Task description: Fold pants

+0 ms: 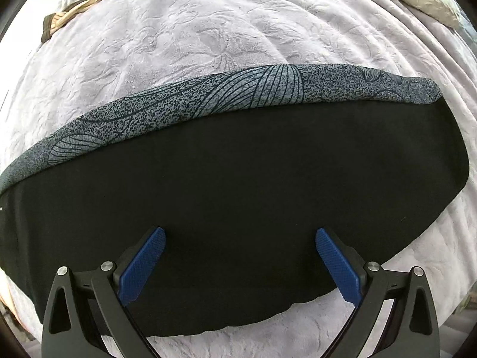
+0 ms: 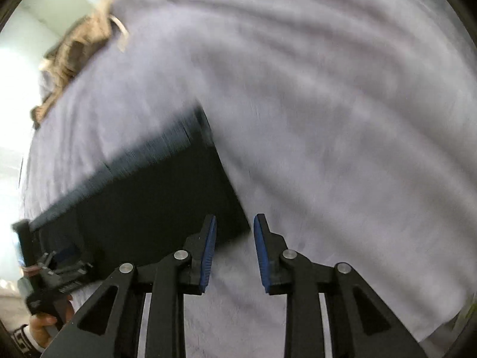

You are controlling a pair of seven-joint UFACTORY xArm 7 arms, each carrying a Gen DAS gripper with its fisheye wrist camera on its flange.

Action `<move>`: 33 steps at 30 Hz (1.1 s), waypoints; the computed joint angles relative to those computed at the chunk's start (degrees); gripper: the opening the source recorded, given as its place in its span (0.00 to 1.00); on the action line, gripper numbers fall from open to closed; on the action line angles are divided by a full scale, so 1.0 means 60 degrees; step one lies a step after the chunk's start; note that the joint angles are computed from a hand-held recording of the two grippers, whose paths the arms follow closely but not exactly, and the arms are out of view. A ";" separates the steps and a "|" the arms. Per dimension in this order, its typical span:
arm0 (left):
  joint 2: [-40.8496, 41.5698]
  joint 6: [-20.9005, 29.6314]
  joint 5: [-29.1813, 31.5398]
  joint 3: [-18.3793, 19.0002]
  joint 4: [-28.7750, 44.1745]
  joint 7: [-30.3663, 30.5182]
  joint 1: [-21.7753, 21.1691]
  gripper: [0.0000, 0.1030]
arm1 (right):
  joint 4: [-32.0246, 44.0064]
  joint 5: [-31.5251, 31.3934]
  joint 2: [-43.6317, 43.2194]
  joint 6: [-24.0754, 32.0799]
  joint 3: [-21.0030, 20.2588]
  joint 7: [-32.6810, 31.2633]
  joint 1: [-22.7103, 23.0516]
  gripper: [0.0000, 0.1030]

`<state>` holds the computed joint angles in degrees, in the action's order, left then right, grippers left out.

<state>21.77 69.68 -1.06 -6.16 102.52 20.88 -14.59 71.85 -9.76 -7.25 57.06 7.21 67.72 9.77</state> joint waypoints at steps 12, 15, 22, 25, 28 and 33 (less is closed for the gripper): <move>-0.0606 -0.0911 -0.0068 -0.0039 -0.1241 -0.0093 0.0015 0.99 | 0.3944 0.0156 0.4313 0.1393 -0.0674 -0.3891 0.0389 0.24; -0.0668 -0.1005 -0.0112 -0.0012 -0.1384 0.0067 0.0140 0.99 | 0.3368 0.0109 0.4011 0.0901 -0.0787 -0.3604 0.0476 0.24; -0.0440 -0.0924 -0.0075 -0.0008 -0.1167 0.0167 0.0171 0.99 | 0.2303 0.0209 0.2947 0.0523 -0.0727 -0.2172 0.0605 0.28; -0.0415 -0.0931 -0.0085 -0.0002 -0.1151 0.0198 0.0190 0.99 | 0.1220 0.0447 0.2022 -0.0285 -0.0574 -0.1478 0.0558 0.28; -0.0343 -0.0567 -0.0061 0.0037 -0.0892 0.0092 0.0198 0.99 | 0.0272 0.0747 0.1173 -0.1020 -0.0386 -0.1206 0.0489 0.29; -0.0188 0.0371 -0.0042 0.0138 0.0055 -0.0139 0.0322 0.99 | -0.0494 0.1086 0.0302 -0.1432 -0.0224 -0.1028 0.0326 0.29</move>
